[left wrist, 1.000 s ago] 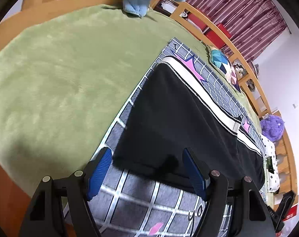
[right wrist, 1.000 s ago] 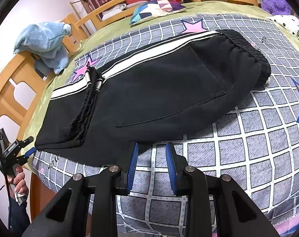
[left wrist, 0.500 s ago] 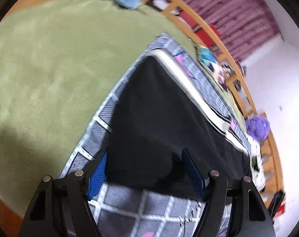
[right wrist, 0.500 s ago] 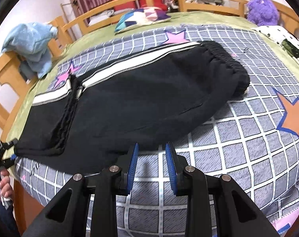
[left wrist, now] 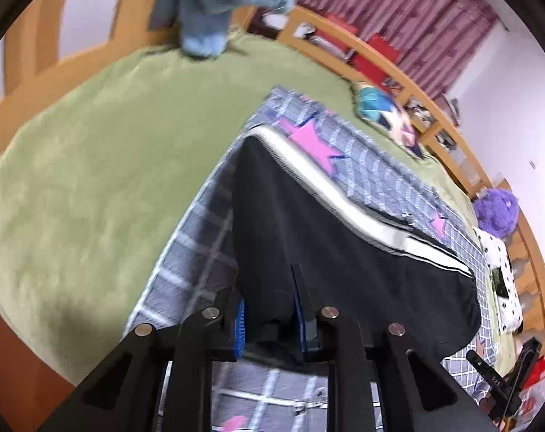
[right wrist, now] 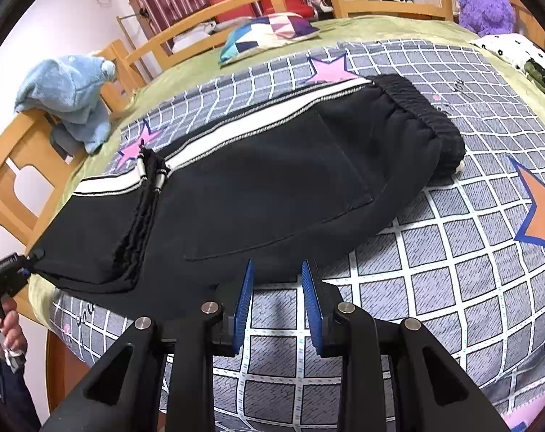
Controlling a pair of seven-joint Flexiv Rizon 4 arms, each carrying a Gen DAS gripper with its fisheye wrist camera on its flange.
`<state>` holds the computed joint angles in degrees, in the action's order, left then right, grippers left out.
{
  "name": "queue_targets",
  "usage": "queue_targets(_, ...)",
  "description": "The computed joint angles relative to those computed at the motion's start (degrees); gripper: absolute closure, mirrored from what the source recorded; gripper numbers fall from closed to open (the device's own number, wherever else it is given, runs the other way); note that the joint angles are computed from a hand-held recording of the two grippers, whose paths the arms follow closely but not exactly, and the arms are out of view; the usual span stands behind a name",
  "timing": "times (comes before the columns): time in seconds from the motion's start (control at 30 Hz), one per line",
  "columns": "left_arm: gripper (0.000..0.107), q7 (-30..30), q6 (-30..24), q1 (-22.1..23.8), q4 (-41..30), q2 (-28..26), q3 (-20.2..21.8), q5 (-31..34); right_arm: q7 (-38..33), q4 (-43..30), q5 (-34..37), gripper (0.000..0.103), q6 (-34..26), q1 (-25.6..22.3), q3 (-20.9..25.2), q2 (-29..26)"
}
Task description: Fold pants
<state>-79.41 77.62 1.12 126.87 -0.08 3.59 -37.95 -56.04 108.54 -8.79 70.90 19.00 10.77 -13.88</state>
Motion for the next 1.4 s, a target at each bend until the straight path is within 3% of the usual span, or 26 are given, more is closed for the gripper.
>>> queue_targets(0.1, 0.088, -5.89, -1.67, 0.24, -4.32, -0.21, -0.41, 10.54, -0.40, 0.77, 0.76, 0.074, 1.96, -0.66, -0.05, 0.58)
queue_targets(0.23, 0.089, -6.06, -2.65, -1.97, -10.86, -1.76, -2.83, 17.82, -0.47, 1.51, 0.19, 0.074, 3.07, -1.36, -0.83, 1.11)
queue_targets(0.37, 0.089, -4.11, -3.75, -5.98, -19.02, -7.36, -6.49, 22.03, -0.16, 1.80, -1.37, 0.074, 1.84, -2.24, -2.05, 1.42)
queue_targets(0.43, 0.089, -2.75, -4.18, -7.76, -22.31, -10.58, -8.50, 21.26, -0.96, 1.74, -0.63, 0.074, 0.68, -3.21, -1.85, 1.79)
queue_targets(0.5, 0.089, 1.64, -4.93, -8.44, -25.08, -14.65, -12.71, 15.54, -1.65, 2.42, -0.68, 0.074, 0.06, -3.92, -2.02, 2.66)
queue_targets(0.6, 0.089, 2.06, -7.35, -10.66, -27.53, -18.99, -13.90, 13.11, -1.85, 4.04, -1.45, 0.074, -0.76, -4.68, -2.43, 4.25)
queue_targets(0.73, 0.087, -0.65, -17.85, -11.76, -30.79, -23.55, -13.16, 12.91, -5.15, 4.88, 1.68, 0.074, -3.17, -6.01, -1.47, 5.92)
queue_targets(0.83, 0.077, 8.70, -15.95, -8.05, -24.70, -20.00, -17.79, 1.26, -11.47, 2.54, 8.91, 0.073, -4.70, -6.92, 0.29, 5.29)
queue_targets(0.87, 0.066, 10.40, -14.36, -8.15, -22.82, -18.20, -17.40, -0.42, -13.33, 1.08, 11.30, 0.073, -5.57, -6.97, 0.83, 4.67)
queue_targets(0.9, 0.049, 10.06, -13.35, -8.98, -22.12, -17.19, -16.04, 0.13, -15.63, -0.85, 14.19, 0.073, -6.06, -6.97, 1.63, 3.64)
queue_targets(0.93, 0.042, 9.57, -11.29, -9.72, -20.84, -15.62, -14.55, 0.96, -16.79, -1.89, 15.61, 0.071, -5.96, -6.71, 2.00, 2.98)
queue_targets(1.0, 0.039, 9.85, -6.47, -10.21, -17.27, -12.09, -12.46, 1.18, -19.95, -5.20, 19.27, 0.065, -5.07, -6.30, 3.21, 0.50)
queue_targets(1.1, 0.039, 4.22, -6.09, -10.24, -15.38, -9.18, -8.18, 6.63, -22.84, -10.91, 22.13, 0.058, -4.10, -5.34, 4.67, -4.63)
queue_targets(1.2, 0.039, 2.79, -6.78, -8.58, -12.83, -6.99, -7.05, 4.61, -21.81, -18.25, 22.61, 0.054, -7.23, -4.26, 5.15, -11.50)
queue_targets(1.27, 0.039, 3.15, -7.40, -7.69, -11.24, -6.29, -6.93, 0.99, -19.78, -22.49, 22.35, 0.067, -11.47, -3.67, 5.35, -14.85)
queue_targets(1.3, 0.039, 3.37, -7.93, -7.28, -11.23, -6.35, -6.80, -0.07, -20.93, -24.48, 23.80, 0.089, -12.53, -4.37, 6.77, -16.26)
queue_targets(1.37, 0.039, 2.19, -8.23, -6.99, -10.85, -6.72, -6.56, -0.95, -23.15, -26.06, 21.65, 0.091, -13.46, -3.33, 6.33, -16.60)
queue_targets(1.4, 0.039, 1.37, -8.46, -6.96, -11.23, -7.15, -6.45, -0.05, -25.00, -24.66, 19.40, 0.092, -9.65, -2.46, 5.14, -15.04)
